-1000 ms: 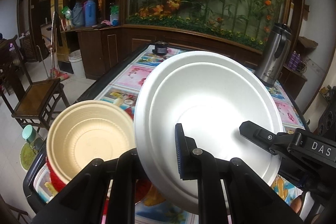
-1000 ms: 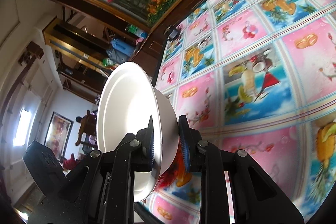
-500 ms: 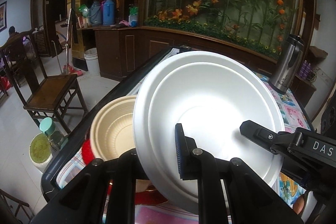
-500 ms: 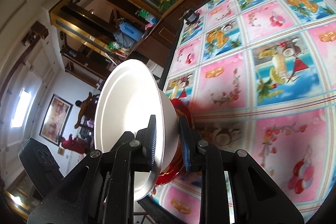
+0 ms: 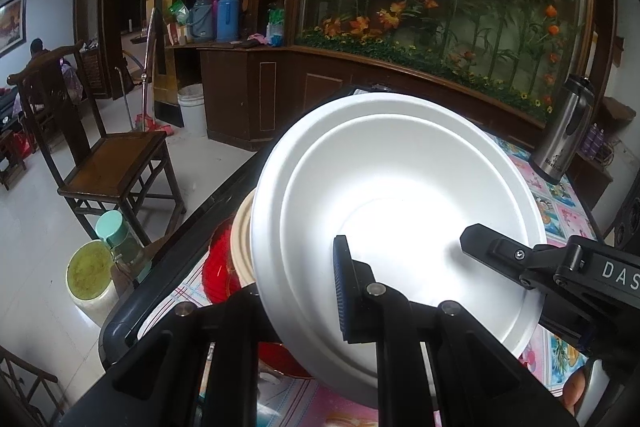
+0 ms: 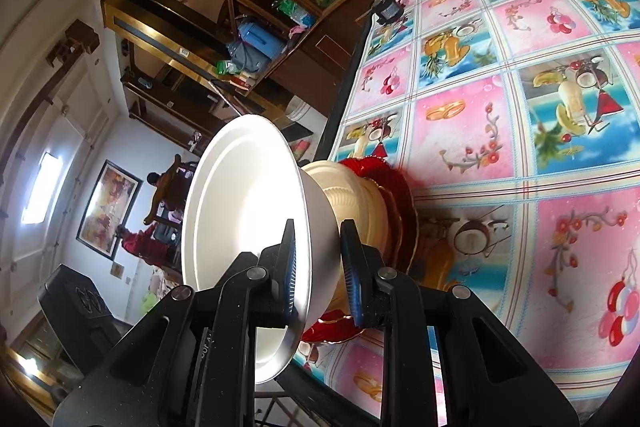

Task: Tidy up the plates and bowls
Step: 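Carry the white foam bowl over the red plate stack with the right gripper, then lower the white foam bowl onto the beige bowl with the right gripper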

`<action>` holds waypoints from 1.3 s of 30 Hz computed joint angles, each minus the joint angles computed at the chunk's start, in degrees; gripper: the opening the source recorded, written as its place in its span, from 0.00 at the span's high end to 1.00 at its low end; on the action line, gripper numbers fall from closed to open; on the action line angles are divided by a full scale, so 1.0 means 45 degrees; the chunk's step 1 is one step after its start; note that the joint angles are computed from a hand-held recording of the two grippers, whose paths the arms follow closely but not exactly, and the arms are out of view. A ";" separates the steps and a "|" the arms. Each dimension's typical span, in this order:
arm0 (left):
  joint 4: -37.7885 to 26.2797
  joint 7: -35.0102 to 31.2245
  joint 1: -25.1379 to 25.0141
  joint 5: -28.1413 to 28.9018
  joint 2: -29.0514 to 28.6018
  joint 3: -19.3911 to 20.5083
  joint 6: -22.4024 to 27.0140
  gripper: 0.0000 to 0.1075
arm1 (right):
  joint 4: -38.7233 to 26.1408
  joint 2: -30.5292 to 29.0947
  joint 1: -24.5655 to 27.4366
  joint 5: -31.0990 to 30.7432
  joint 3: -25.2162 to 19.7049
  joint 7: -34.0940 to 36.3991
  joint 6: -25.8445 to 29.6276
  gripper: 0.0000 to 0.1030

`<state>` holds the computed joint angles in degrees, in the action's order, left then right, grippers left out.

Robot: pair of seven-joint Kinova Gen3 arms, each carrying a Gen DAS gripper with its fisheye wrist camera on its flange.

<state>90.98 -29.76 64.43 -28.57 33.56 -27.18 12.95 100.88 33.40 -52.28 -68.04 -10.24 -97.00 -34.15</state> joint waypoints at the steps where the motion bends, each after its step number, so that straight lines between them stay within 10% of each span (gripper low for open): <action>1: 0.0039 0.0023 0.0003 0.0001 -0.0010 -0.0017 -0.0013 0.87 | -0.0073 0.0030 -0.0010 -0.0063 0.0010 0.0094 0.0045 0.79; 39: -0.1086 -0.0599 -0.2777 0.0138 0.0380 0.2776 0.1472 0.87 | -0.2378 0.1368 0.0567 -0.1301 0.0454 0.1878 0.2236 0.78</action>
<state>86.09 -32.46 51.93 -27.94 35.27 -14.69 19.57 90.17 39.55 -49.73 -73.90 -8.20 -88.55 -24.09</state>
